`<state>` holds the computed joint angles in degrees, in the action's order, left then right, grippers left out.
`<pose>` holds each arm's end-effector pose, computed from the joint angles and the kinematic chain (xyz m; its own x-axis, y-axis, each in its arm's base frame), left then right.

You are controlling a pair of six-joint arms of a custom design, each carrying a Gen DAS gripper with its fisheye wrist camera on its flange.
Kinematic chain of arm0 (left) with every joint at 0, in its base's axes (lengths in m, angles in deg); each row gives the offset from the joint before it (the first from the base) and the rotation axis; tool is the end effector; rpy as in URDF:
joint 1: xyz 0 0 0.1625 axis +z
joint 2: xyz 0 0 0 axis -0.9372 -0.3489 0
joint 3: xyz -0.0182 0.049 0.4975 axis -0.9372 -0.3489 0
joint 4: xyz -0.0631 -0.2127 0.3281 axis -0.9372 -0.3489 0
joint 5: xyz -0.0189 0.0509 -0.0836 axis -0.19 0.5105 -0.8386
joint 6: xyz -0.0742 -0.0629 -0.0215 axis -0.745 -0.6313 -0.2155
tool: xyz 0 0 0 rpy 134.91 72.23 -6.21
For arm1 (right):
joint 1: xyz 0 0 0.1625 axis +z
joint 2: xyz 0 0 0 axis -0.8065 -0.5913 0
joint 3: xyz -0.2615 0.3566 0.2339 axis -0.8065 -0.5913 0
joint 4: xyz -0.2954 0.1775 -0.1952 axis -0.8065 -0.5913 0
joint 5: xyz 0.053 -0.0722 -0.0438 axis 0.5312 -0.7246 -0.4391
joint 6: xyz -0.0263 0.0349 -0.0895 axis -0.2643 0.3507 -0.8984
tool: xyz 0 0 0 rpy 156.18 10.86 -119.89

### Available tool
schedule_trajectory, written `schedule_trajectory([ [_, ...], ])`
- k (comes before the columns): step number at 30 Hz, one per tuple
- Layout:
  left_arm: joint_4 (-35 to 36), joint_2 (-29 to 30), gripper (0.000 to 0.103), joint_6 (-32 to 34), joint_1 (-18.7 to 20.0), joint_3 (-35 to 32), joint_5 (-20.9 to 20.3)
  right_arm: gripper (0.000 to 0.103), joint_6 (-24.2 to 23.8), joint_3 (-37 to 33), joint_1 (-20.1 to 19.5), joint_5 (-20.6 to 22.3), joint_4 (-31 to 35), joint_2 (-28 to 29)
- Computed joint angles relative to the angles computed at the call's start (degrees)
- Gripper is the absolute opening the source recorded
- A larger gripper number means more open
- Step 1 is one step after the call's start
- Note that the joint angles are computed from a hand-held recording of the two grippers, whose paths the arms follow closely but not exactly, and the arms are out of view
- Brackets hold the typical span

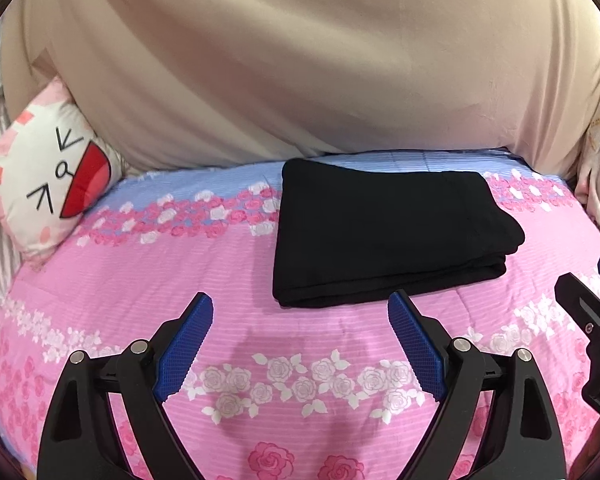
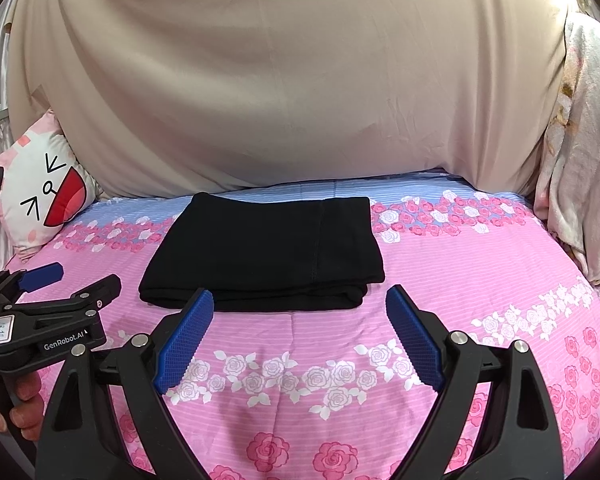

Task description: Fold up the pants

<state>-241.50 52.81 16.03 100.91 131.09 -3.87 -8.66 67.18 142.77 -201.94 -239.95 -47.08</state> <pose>-0.4678 -0.5445 0.0377 -0.6436 0.0695 -0.7622 0.6129 0.6433 -0.4588 0.0872 -0.4876 0.4065 -0.7594 0.0645 0.6474 -0.5183 0.5417 -0.6618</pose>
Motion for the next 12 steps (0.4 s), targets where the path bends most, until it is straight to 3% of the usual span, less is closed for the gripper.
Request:
schedule_trajectory([
  [5, 1.5, -0.1, 0.086, -0.6, 0.3, -0.4, 0.1, 0.086, 0.0, -0.2, -0.3, 0.1, 0.0, 0.1],
  [12, 5.0, -1.1, 0.086, -3.4, 1.7, -1.2, -3.5, 0.086, -0.1, -0.5, -0.4, -0.2, -0.1, 0.4],
])
